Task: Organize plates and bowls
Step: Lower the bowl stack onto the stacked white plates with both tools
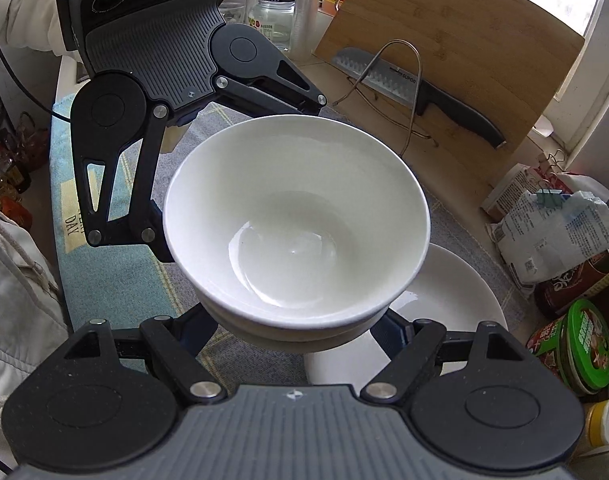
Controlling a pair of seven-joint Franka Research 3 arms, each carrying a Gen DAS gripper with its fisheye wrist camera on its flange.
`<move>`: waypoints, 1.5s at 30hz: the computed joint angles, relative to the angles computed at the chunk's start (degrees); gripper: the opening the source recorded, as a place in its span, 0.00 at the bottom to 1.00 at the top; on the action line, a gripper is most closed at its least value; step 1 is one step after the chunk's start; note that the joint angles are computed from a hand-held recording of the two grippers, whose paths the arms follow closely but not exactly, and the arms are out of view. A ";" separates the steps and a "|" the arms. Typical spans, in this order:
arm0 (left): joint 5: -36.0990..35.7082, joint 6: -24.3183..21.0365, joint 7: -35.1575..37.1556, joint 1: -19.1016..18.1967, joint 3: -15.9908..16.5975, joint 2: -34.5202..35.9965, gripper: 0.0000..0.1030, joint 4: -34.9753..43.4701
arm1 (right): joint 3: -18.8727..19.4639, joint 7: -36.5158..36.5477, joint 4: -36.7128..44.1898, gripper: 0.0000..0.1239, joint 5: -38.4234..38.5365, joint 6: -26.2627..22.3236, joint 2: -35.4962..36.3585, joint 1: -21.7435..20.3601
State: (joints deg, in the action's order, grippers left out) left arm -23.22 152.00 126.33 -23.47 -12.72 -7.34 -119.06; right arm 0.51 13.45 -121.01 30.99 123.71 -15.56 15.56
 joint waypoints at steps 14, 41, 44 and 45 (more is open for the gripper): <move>9.11 1.10 -5.19 2.88 -3.79 10.64 0.85 9.53 | -2.10 -5.50 3.97 0.69 0.87 0.32 5.04 -3.68; 11.63 -1.28 -7.72 6.71 -6.47 17.24 0.86 15.88 | -1.31 -7.31 9.69 0.69 1.01 -2.19 11.54 -6.98; 11.15 -1.24 -7.55 6.88 -6.61 17.14 0.86 15.74 | -1.27 -6.93 10.01 0.69 0.87 -2.46 11.72 -7.06; 11.04 -1.21 -7.58 6.90 -6.62 17.11 0.86 15.70 | -1.25 -6.84 10.10 0.69 0.81 -2.52 11.77 -7.07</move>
